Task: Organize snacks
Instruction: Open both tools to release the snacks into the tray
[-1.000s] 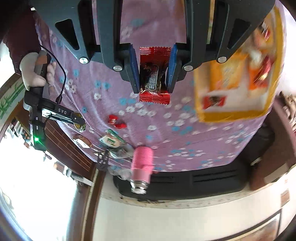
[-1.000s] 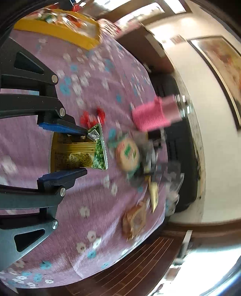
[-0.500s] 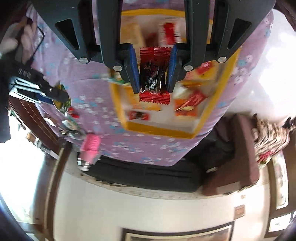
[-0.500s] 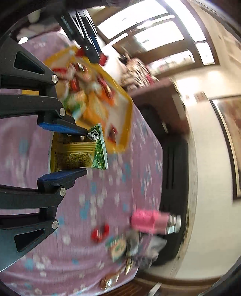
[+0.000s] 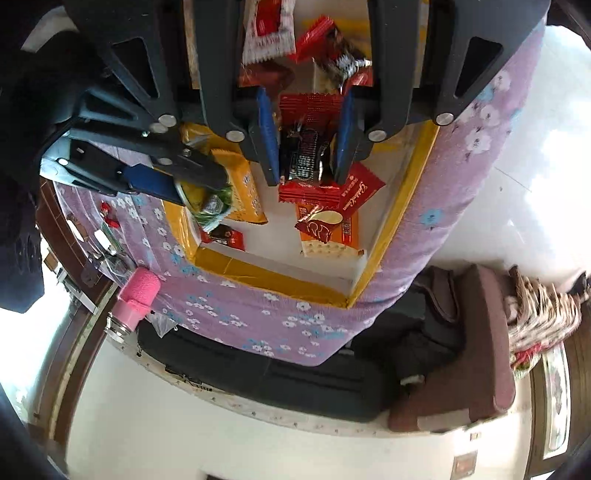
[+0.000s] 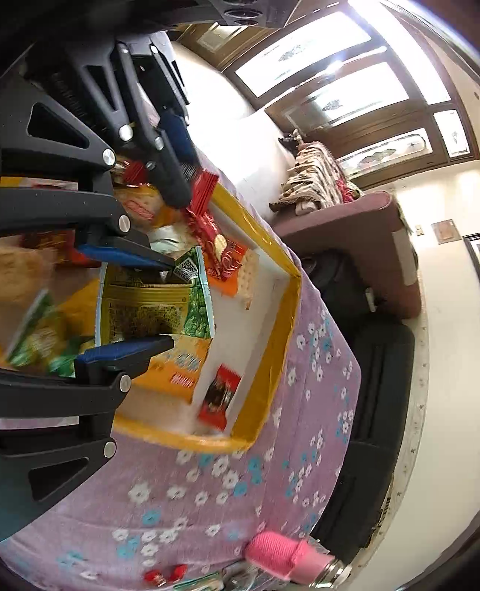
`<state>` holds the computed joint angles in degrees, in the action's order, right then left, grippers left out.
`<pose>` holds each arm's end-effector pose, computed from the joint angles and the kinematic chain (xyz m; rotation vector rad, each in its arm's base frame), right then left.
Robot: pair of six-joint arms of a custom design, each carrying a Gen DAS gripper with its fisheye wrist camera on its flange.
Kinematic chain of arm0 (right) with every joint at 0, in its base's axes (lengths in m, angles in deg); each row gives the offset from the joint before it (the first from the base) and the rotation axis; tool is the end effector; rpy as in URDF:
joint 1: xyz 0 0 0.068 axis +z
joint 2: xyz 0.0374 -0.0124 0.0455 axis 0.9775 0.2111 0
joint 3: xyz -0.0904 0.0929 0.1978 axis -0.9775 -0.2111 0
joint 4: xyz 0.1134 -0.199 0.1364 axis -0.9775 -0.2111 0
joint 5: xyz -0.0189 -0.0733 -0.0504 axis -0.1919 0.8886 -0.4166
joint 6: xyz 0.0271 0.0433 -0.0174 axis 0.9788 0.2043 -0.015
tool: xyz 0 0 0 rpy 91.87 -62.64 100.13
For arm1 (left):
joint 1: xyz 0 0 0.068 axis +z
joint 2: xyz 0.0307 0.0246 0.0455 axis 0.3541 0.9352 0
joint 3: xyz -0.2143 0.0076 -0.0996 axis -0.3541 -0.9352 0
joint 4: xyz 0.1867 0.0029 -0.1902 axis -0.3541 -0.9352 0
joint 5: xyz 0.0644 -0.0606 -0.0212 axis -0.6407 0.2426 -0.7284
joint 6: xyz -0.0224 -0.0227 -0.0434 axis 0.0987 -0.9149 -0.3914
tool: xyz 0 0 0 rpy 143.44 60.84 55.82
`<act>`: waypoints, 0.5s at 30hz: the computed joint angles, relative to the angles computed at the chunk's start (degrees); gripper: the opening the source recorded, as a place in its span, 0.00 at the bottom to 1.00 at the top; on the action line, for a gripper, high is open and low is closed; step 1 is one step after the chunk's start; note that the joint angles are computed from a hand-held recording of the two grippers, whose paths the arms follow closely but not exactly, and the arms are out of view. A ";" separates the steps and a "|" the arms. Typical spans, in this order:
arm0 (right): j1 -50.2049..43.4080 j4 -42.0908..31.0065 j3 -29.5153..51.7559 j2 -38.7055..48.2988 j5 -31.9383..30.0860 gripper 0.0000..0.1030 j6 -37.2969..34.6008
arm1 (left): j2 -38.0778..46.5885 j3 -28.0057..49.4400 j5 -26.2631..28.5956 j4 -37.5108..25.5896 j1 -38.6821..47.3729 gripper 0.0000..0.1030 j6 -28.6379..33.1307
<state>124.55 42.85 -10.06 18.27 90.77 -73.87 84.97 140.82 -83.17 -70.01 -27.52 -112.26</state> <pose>0.2090 0.2206 0.2671 -0.7055 2.4033 0.4137 0.1554 -0.1490 0.2552 -0.3428 2.3937 -0.1890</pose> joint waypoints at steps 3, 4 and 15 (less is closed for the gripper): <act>0.05 0.71 3.01 4.57 0.91 0.38 0.34 | -2.15 -2.53 4.10 2.79 3.76 0.27 0.97; -0.23 0.93 3.84 5.71 0.73 0.38 0.48 | -3.47 -3.67 5.55 3.76 4.67 0.29 1.01; -0.11 -0.07 -3.55 -6.01 3.02 0.43 2.03 | -1.12 7.75 -14.22 -17.84 -14.43 0.55 -18.32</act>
<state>124.44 42.78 -13.61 12.26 93.79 -71.84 83.85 148.57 -97.40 -87.85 -41.95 -130.58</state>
